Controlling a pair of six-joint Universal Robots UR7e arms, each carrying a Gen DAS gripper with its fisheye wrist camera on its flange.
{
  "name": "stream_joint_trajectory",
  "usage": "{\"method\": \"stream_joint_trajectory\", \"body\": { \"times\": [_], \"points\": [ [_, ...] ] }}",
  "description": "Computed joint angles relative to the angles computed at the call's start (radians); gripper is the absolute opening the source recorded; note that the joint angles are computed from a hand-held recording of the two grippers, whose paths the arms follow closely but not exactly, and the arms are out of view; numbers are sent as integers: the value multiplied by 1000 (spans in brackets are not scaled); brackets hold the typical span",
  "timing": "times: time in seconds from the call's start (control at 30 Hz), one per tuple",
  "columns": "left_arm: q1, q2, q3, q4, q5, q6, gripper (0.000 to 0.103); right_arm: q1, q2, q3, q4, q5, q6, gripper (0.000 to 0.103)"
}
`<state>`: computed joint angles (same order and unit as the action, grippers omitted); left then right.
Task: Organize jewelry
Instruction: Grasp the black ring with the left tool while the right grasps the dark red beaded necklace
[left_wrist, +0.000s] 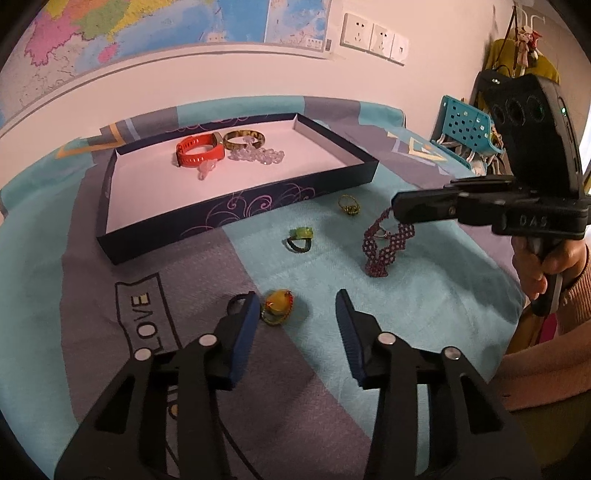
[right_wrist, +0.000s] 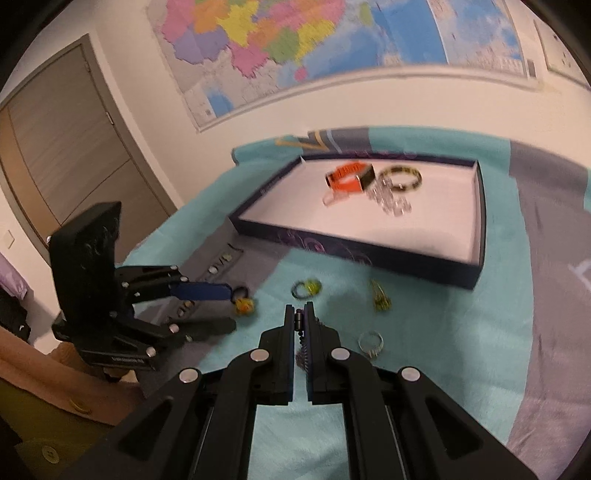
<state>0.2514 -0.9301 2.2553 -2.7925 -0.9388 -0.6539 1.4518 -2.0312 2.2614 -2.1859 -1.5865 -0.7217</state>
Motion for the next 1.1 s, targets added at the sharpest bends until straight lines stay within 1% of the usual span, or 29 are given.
{"method": "stream_joint_trajectory", "body": {
  "times": [0.03, 0.17, 0.23, 0.27, 0.4, 0.5, 0.53, 0.6, 0.67, 0.73, 0.83, 0.93, 1.1],
  "points": [
    [2, 1, -1, 0, -3, 2, 36, -6, 0, 2, 3, -3, 1, 3],
    [13, 11, -12, 9, -22, 9, 32, -28, -4, 13, 17, -24, 1, 4],
    [17, 15, -15, 8, -40, 19, 26, -33, -10, 18, 30, -32, -6, 4],
    [17, 17, -16, 9, -47, 24, 26, -34, -14, 22, 36, -39, -9, 4],
    [10, 18, -15, 14, -45, 26, 26, -42, -26, 29, 62, -52, -18, 4],
    [9, 6, -1, -15, -33, 18, 27, -46, -29, 26, 61, -50, -14, 8],
    [8, 2, 1, -14, -25, 15, 30, -45, -30, 25, 55, -52, -11, 9],
    [4, -7, 5, -1, 0, 2, 35, -44, -30, 23, 50, -51, -10, 15],
    [5, -21, 10, 8, 15, -11, 36, -38, -26, 26, 39, -56, -11, 24],
    [7, -29, 11, 28, 28, -22, 36, -27, -18, 34, 23, -74, -10, 27],
    [11, -34, 6, 82, 46, -39, 36, -11, -9, 48, -2, -105, -15, 28],
    [16, -32, -4, 136, 58, -59, 35, -7, -8, 58, -20, -113, -21, 29],
    [32, -29, -10, 144, 59, -61, 35, 4, -3, 68, -52, -130, -24, 32]
  ]
}}
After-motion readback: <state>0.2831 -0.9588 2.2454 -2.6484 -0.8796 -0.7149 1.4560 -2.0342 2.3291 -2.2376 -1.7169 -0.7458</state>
